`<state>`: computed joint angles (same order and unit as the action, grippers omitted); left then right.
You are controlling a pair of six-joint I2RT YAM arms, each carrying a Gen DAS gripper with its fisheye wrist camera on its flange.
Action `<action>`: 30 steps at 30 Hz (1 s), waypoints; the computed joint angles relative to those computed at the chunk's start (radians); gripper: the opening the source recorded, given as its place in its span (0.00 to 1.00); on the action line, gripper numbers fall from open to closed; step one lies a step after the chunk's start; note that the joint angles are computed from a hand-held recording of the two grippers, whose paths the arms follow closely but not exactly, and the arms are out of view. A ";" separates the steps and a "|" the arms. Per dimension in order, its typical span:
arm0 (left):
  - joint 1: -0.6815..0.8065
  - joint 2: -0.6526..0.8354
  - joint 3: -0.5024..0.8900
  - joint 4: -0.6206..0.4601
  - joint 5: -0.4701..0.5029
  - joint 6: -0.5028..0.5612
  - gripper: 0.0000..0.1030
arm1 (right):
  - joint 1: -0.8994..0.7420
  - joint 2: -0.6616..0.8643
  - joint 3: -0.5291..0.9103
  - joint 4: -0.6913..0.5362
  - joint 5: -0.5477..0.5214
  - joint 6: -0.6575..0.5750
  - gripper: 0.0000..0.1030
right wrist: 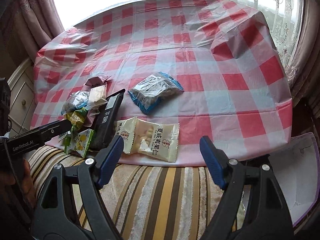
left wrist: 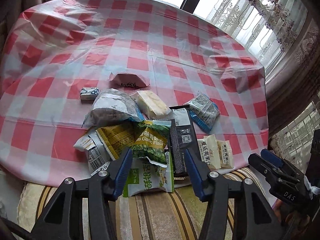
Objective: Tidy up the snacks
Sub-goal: 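Grasp the green garlic-flavour bag with the left tool while the right tool grasps the blue-edged nut bag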
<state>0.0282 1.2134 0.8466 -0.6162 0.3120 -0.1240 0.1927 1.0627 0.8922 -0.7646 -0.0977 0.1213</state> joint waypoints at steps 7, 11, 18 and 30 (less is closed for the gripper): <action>-0.001 0.093 0.042 0.018 0.002 0.016 0.53 | 0.031 0.114 0.048 0.045 0.017 0.035 0.78; -0.014 0.151 0.072 0.012 -0.015 0.028 0.53 | 0.020 0.203 0.099 0.069 0.017 0.066 0.81; -0.032 0.197 0.094 0.002 -0.010 0.050 0.42 | 0.011 0.386 0.202 0.094 0.034 0.146 0.83; -0.016 0.193 0.065 0.033 0.035 0.058 0.38 | 0.024 0.729 0.526 -0.014 0.100 0.365 0.86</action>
<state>0.0117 1.4064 0.9117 -0.5832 0.3467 -0.0660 0.2163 1.7918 1.4185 -0.7788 0.0028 0.4864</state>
